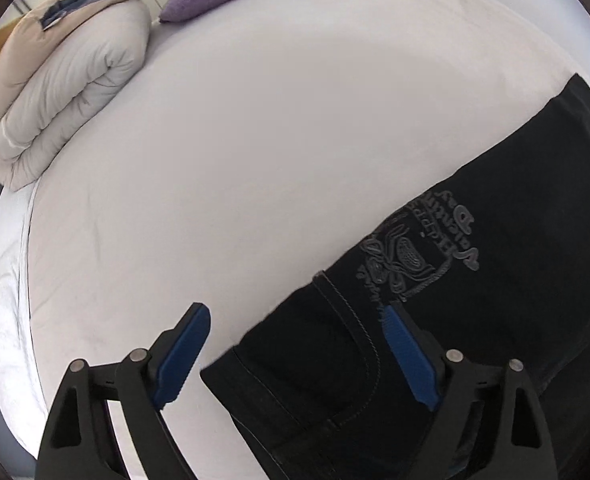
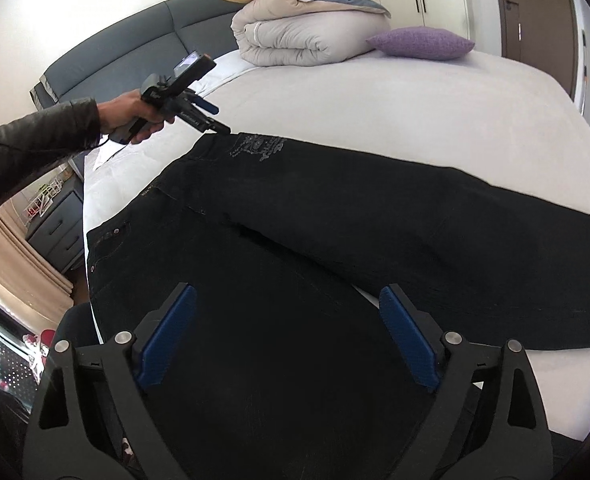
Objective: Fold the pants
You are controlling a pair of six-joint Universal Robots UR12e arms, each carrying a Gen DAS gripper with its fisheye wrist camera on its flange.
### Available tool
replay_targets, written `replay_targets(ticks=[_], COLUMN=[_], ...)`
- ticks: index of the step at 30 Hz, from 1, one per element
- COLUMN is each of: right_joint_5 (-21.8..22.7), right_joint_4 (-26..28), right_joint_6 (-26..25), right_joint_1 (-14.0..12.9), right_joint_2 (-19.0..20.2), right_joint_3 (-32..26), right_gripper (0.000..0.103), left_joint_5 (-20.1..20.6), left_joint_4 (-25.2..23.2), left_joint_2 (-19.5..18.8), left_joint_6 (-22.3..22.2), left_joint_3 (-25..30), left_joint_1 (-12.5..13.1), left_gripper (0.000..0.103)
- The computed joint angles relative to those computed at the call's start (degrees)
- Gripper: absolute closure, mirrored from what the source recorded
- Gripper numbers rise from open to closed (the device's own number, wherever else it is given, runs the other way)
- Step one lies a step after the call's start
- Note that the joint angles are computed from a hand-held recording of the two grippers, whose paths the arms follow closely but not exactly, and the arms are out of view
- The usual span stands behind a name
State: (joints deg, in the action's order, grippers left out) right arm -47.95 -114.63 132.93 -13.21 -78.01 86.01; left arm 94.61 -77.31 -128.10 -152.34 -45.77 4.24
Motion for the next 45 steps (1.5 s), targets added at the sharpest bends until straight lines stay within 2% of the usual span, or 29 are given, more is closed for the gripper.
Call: replay_targets(ticks=[3, 4, 7, 8, 11, 14, 15, 16, 17, 20, 23, 27, 31, 35, 38, 44, 45], right_joint_5=[-0.5, -0.3, -0.1, -0.2, -0.2, 0.1, 0.0, 0.0, 0.1, 0.8, 1.4, 1.8, 1.6, 0.1, -3.8, -13.1, -14.6], right_joint_4=[1.8, 2.6, 3.8, 3.6, 4.0, 3.8, 3.5, 3.3, 3.3, 2.6, 1.4, -0.8, -1.3, -1.4, -1.5, -4.0, -4.0], right_joint_6=[0.9, 1.2, 1.3, 1.3, 1.3, 1.1, 1.1, 1.1, 1.0, 0.8, 0.7, -0.2, -0.7, -3.9, -8.1, -11.6, -11.6], right_joint_1=[0.4, 0.5, 0.8, 1.0, 1.4, 1.3, 1.3, 1.3, 1.2, 1.2, 1.8, 3.5, 6.5, 10.4, 13.7, 17.9, 18.4], right_joint_2=[1.7, 2.0, 3.0, 3.1, 3.4, 2.2, 2.1, 2.0, 2.0, 1.9, 2.3, 3.9, 6.7, 8.9, 9.8, 11.1, 11.6], right_joint_3=[-1.0, -1.3, -2.2, -2.2, -2.7, -1.1, -0.8, -0.7, -0.7, -1.0, -2.2, -5.6, -11.2, -15.5, -16.9, -16.9, -17.3], right_gripper=[0.014, 0.014, 0.015, 0.016, 0.016, 0.016, 0.016, 0.016, 0.016, 0.016, 0.016, 0.016, 0.017, 0.026, 0.04, 0.042, 0.047], left_joint_5=[-0.3, -1.4, 0.8, 0.3, -3.1, -6.3, -6.7, -6.8, -6.5, -3.7, -2.2, -4.7, -4.8, -7.3, -8.5, -10.4, -10.8], left_joint_4=[-4.4, -7.8, -13.3, -15.5, -18.0, -19.4, -18.5, -17.3, -16.0, -8.8, 1.3, 14.6, 24.1, 30.2, 33.9, 36.2, 36.6], left_joint_2=[-3.0, -4.3, -7.0, -7.8, -8.6, -8.2, -7.1, -6.1, -5.3, -2.1, 2.6, 10.6, 16.0, 19.9, 22.7, 24.1, 24.4], left_joint_6=[3.4, 4.2, 6.0, 6.0, 5.7, 6.8, 7.3, 8.2, 9.0, 9.7, 10.4, 9.0, 8.0, 6.3, 4.3, 2.9, 2.5], left_joint_3=[4.6, 7.1, 11.1, 12.4, 13.8, 13.5, 11.6, 9.9, 8.4, 2.4, -5.8, -18.3, -27.5, -34.0, -38.3, -40.2, -40.6], left_joint_1=[0.0, 0.1, 0.0, 0.1, 1.0, 1.5, 1.5, 1.3, 1.2, 0.5, 0.1, 0.6, 0.0, 0.4, 0.1, 0.8, 0.9], left_gripper=[0.014, 0.014, 0.015, 0.016, 0.024, 0.047, 0.06, 0.083, 0.091, 0.094, 0.095, 0.096, 0.096, 0.096, 0.096, 0.096, 0.096])
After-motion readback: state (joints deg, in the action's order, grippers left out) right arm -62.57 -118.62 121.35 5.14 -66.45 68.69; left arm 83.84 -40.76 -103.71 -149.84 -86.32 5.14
